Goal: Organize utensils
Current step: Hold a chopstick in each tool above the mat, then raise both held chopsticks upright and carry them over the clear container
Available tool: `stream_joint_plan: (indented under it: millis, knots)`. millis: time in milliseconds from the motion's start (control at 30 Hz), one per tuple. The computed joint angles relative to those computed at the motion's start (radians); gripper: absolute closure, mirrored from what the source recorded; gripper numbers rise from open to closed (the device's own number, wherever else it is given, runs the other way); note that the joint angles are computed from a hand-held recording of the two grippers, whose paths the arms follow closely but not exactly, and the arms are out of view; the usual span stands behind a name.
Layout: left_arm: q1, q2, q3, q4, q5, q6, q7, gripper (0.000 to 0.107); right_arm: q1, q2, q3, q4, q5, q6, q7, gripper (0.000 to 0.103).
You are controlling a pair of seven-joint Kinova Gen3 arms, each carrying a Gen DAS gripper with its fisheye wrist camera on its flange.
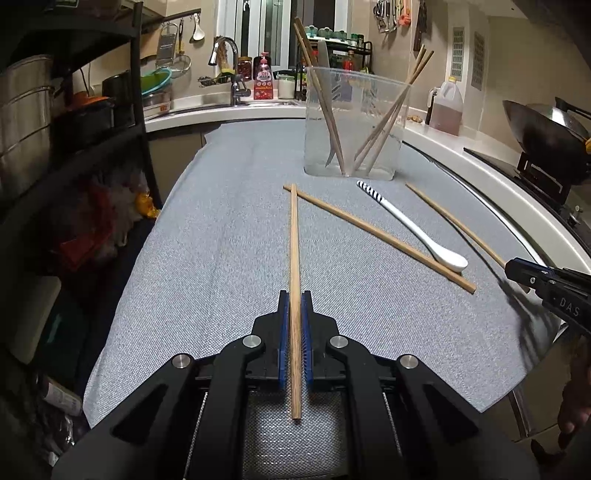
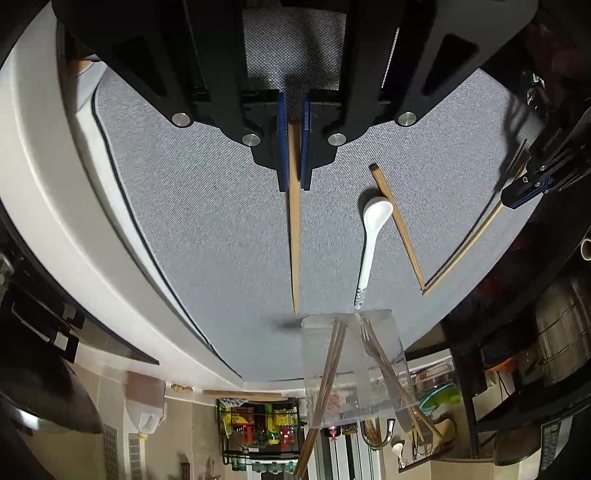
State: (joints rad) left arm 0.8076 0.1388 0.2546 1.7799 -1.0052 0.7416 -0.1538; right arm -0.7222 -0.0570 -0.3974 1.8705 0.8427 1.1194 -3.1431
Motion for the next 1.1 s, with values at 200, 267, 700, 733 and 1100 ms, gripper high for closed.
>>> stream_joint_plan:
  millis: [200,267,700,733,1100]
  knots:
    - [0.02,-0.026,0.012,0.017,-0.09,0.015,0.068,0.101,-0.011,-0.019,-0.023,-0.022,0.012,0.052,0.0,0.097]
    - [0.018,-0.036,0.021,0.025,-0.121,0.016,0.094,0.101,-0.015,-0.024,-0.032,-0.032,0.017,0.072,0.003,0.097]
    - [-0.019,-0.09,0.081,0.054,-0.234,0.018,0.202,0.101,-0.065,-0.031,-0.092,-0.143,0.122,0.234,0.058,0.097]
    - [-0.022,-0.095,0.085,0.056,-0.245,0.016,0.212,0.101,-0.067,-0.031,-0.092,-0.154,0.127,0.239,0.067,0.097]
    - [-0.077,-0.14,0.119,0.09,-0.317,-0.03,0.291,0.101,-0.086,-0.021,-0.082,-0.254,0.143,0.269,0.163,0.097]
